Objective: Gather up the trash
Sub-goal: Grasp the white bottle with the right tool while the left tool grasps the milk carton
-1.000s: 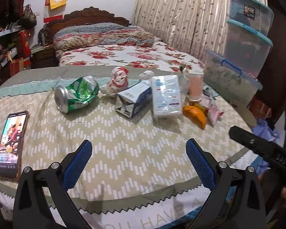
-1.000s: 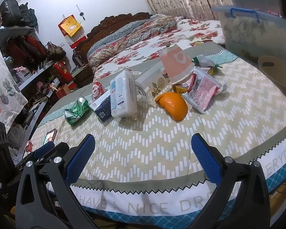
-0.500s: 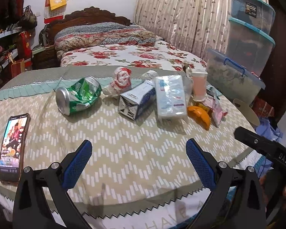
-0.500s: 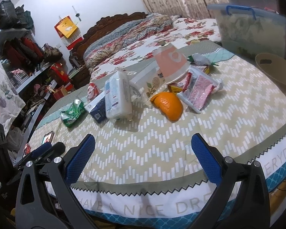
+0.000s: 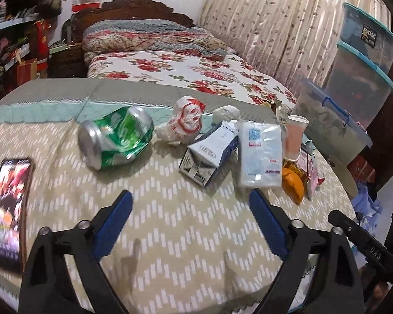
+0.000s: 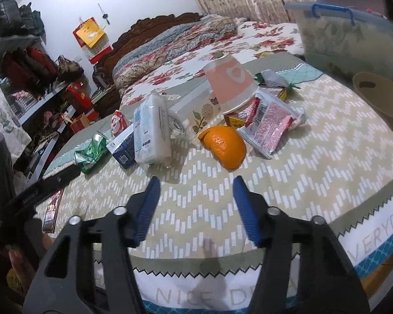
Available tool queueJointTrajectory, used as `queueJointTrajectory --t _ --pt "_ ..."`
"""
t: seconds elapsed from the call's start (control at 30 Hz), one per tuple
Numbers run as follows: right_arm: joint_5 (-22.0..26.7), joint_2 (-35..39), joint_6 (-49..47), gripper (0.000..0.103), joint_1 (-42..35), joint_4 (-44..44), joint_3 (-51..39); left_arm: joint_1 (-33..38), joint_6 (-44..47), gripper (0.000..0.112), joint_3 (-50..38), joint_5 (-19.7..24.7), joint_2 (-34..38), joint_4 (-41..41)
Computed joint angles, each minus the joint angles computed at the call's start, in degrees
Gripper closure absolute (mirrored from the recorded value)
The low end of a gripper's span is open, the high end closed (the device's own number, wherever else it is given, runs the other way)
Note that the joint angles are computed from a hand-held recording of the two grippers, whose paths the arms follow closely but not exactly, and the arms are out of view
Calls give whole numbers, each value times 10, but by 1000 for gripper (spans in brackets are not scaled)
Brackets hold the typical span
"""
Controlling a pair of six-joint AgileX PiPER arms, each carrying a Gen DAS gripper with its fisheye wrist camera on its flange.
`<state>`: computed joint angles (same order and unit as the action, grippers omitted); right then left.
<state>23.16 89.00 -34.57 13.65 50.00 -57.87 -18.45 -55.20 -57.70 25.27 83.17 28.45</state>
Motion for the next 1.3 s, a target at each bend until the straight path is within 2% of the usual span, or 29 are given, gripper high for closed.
queueJointTrajectory --t 0.13,0.17,0.2,0.27,0.33,0.37,0.5,0.53,0.57,0.6,0.63,0.67,0.7,0.8,1.0,1.2,1.27,1.3 --pt "-25 27 -17 44 24 -9 -32 14 33 35 -49 -1 56 -3" --pt "-19 40 -35 41 26 3 -48 17 43 35 -62 0 71 -4" --pt "-8 53 -46 34 26 12 -64 19 51 35 -77 -1 88 -1" --pt "10 87 -62 29 25 30 -104 18 59 33 -107 7 120 15" --pt "43 132 -56 26 21 34 -159 20 77 33 -138 18 154 15" --pt "75 168 -40 26 14 32 -203 22 90 32 -149 21 167 6" --pt "173 264 6 26 -4 42 -323 31 169 32 -201 40 216 -65" --pt "188 283 16 26 -5 40 -348 35 195 35 -209 42 222 -89" --pt "202 300 28 27 -5 38 -372 37 211 49 -212 37 224 -104" --pt "221 317 38 34 -5 37 -396 39 229 54 -209 32 225 -120" --pt "238 331 42 55 -5 38 -413 37 230 55 -211 36 226 -117" --pt "268 347 28 63 -9 57 -433 34 219 56 -208 37 225 -106" --pt "289 351 10 65 -14 81 -437 30 208 57 -196 32 216 -93" --pt "273 309 -35 67 -14 89 -381 27 220 57 -147 12 177 -118" --pt "286 193 -144 67 -55 151 -211 5 224 57 -7 -21 60 -146" --pt "278 133 -179 67 -89 170 -106 -41 109 55 36 3 23 -44" --pt "278 131 -177 67 -91 169 -97 -53 80 32 23 24 33 -20" --pt "278 128 -173 67 -93 164 -92 -57 64 29 22 26 33 -6"
